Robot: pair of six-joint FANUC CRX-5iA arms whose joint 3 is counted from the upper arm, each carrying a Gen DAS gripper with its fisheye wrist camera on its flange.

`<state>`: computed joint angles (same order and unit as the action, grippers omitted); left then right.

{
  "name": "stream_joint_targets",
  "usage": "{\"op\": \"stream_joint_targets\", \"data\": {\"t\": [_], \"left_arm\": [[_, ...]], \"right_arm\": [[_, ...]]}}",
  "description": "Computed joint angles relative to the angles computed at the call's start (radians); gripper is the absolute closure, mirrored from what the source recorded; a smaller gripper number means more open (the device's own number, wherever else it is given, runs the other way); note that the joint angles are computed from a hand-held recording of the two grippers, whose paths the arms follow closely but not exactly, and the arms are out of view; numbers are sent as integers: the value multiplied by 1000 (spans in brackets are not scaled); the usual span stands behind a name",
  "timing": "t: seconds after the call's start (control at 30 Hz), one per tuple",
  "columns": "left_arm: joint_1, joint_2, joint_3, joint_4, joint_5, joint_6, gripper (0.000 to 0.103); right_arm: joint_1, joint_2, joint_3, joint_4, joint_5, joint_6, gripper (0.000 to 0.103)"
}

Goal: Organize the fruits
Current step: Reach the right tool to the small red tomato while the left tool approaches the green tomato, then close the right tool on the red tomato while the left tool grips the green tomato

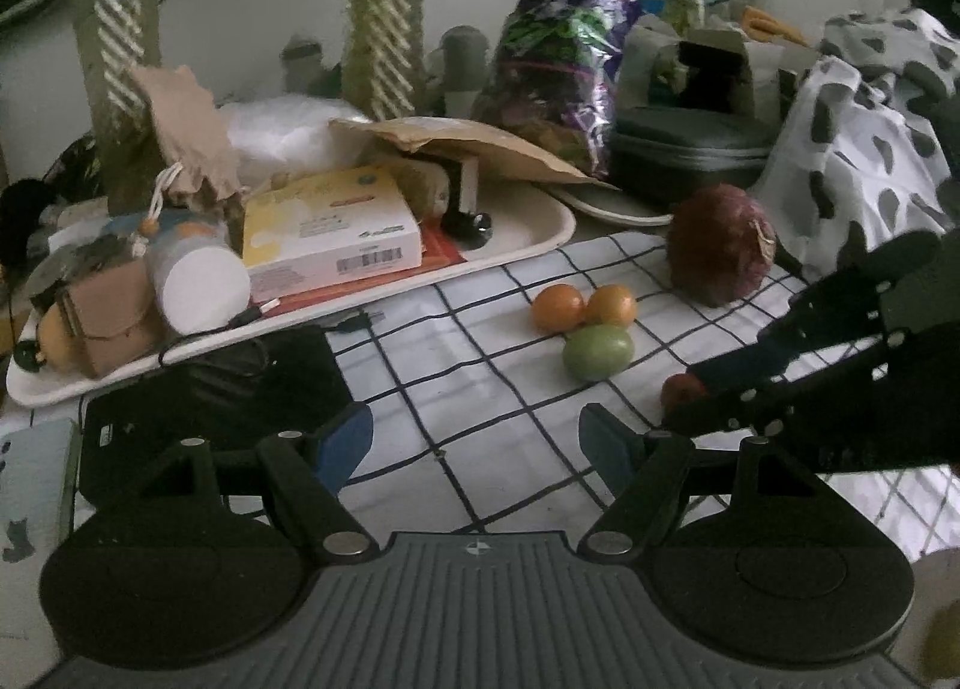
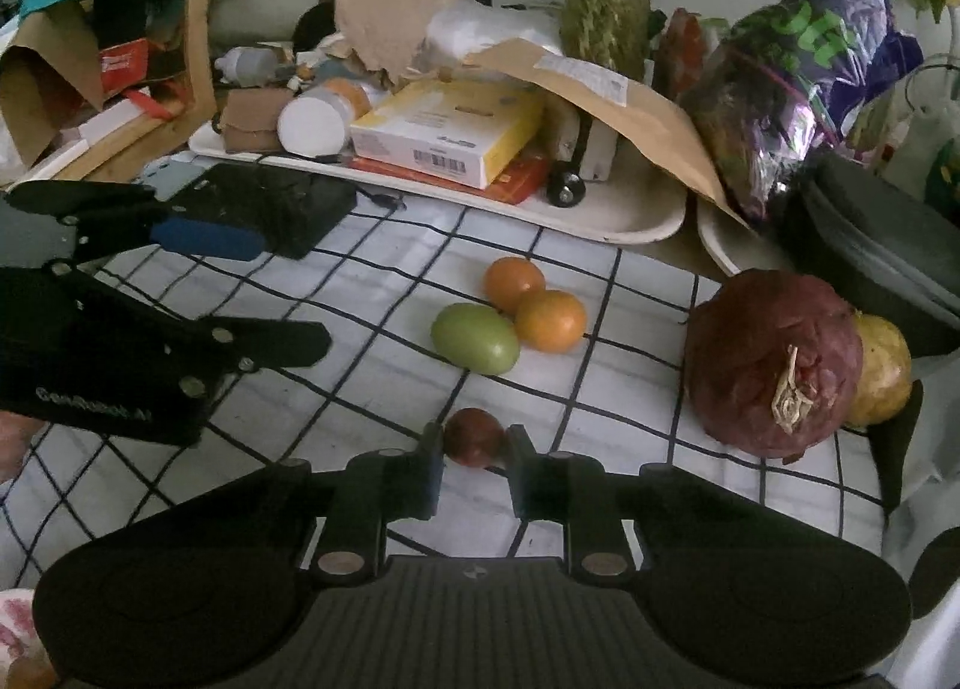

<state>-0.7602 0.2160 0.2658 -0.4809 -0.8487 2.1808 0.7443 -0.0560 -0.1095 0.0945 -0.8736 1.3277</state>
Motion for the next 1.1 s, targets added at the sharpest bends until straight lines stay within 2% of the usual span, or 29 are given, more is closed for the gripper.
{"op": "stream_joint_targets", "data": {"t": [0.23,0.33,0.63,0.67,0.7,0.77,0.87,1.0,1.1], "left_arm": [[-11,12,-3,7,49,-46,28],[-15,35,17,17,48,-70,29],[4,81,45,61,126,-130,29],[7,89,50,73,131,-143,32],[12,96,54,93,135,-162,39],[20,113,66,126,134,-192,42],[13,137,96,112,113,-180,44],[-12,162,148,49,40,-112,47],[-11,162,144,69,47,-142,47]], "right_arm": [[-11,-37,-15,10,8,-3,81],[-13,-54,-34,42,11,-45,81],[-50,-82,-48,16,-5,-27,81],[-53,-83,-48,14,-6,-26,81],[-55,-85,-50,18,-5,-28,81],[-58,-87,-51,16,-5,-23,81],[-63,-88,-52,16,-8,-16,81],[-69,-88,-49,14,-11,-9,81],[-70,-87,-46,10,-14,-5,81]]}}
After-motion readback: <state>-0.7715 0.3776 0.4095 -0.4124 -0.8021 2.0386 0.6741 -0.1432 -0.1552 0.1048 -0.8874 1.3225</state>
